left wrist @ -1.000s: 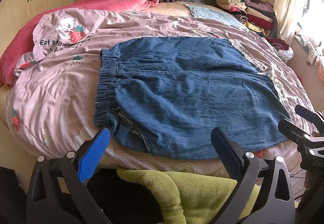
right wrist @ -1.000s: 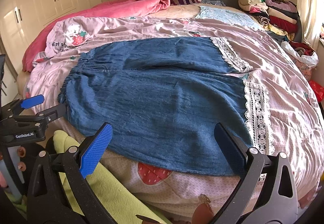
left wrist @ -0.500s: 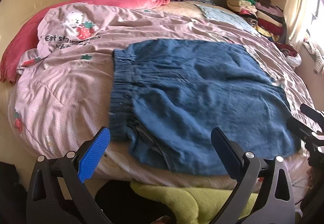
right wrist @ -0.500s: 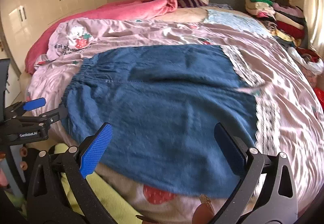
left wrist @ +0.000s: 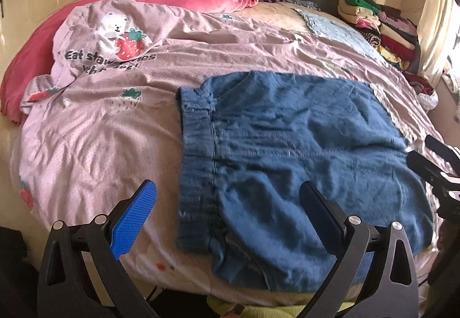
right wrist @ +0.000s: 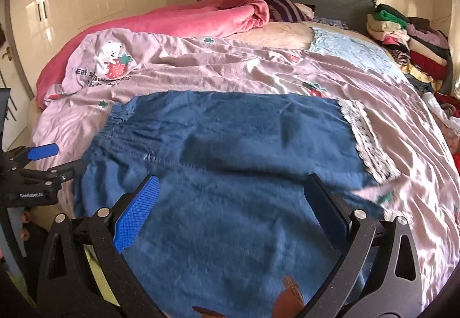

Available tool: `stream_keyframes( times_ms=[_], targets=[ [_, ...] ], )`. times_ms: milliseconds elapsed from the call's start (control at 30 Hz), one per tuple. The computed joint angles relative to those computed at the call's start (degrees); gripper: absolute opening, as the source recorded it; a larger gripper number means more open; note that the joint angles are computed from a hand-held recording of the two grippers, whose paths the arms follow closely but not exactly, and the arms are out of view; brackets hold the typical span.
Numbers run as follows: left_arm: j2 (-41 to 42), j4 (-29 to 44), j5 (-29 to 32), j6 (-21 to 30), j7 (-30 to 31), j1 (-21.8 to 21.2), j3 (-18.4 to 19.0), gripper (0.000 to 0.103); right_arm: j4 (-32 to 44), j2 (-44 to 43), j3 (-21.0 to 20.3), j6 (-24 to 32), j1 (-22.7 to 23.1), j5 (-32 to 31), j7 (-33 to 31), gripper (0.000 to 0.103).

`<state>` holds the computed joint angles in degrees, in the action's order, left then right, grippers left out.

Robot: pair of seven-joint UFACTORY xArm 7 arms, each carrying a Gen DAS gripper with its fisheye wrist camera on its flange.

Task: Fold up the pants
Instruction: 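Lower both tools to the pants waistband and close both grippers on it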

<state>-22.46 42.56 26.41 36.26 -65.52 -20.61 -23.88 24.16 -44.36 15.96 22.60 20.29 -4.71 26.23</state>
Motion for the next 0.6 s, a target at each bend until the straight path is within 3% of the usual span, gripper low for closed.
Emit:
stream_keyframes(
  times_ms=[400, 600],
  targets=[
    [5.4, 4.2, 2.4, -2.5, 4.4, 3.6, 4.2, 0.099, 9.2, 15.9, -3.4, -4.9, -0.4, -0.1, -7.6, 0.095],
    [9.0, 5.3, 0.5, -5.1, 8.3, 4.5, 7.7, 0.099, 14.3, 22.5, -3.6, -5.8, -1.4, -0.8, -10.6, 0.095]
  ],
)
